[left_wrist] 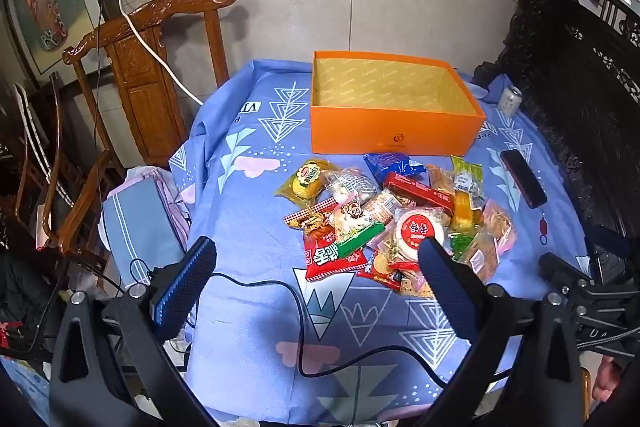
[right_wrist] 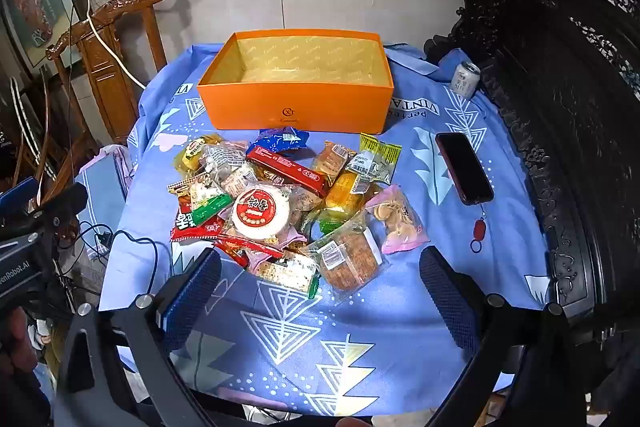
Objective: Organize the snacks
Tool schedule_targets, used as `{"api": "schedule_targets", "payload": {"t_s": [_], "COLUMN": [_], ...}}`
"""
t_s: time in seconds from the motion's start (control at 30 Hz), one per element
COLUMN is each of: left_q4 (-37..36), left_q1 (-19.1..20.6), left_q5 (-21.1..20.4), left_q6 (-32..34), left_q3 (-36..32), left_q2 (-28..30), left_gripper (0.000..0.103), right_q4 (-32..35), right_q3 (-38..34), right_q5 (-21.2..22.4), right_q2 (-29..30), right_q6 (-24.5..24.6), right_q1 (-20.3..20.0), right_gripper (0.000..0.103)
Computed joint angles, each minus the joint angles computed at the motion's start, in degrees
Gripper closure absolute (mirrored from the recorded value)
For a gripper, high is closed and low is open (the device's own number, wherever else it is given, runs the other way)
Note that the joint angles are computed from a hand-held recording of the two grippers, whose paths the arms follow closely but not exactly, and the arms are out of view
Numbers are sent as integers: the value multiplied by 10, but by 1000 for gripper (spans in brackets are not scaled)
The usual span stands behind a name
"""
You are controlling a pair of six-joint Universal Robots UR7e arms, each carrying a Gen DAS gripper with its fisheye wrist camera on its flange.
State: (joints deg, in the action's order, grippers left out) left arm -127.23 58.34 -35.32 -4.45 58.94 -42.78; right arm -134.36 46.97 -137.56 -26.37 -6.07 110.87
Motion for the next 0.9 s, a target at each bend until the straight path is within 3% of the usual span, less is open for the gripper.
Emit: {"api": "schedule_targets", "payload": {"t_s": [0.9], "left_q4": [-1], "left_q1": [2], "left_q5": [0], "left_q6": [-1], "left_q3": [3], "left_q2": [-3], "left_gripper": [4], "right_q4": [4], "right_q3": [-1], "right_q5": [-3], "right_q2": [2], "right_q6": [2], "right_q1": [0], "right_gripper": [3]}}
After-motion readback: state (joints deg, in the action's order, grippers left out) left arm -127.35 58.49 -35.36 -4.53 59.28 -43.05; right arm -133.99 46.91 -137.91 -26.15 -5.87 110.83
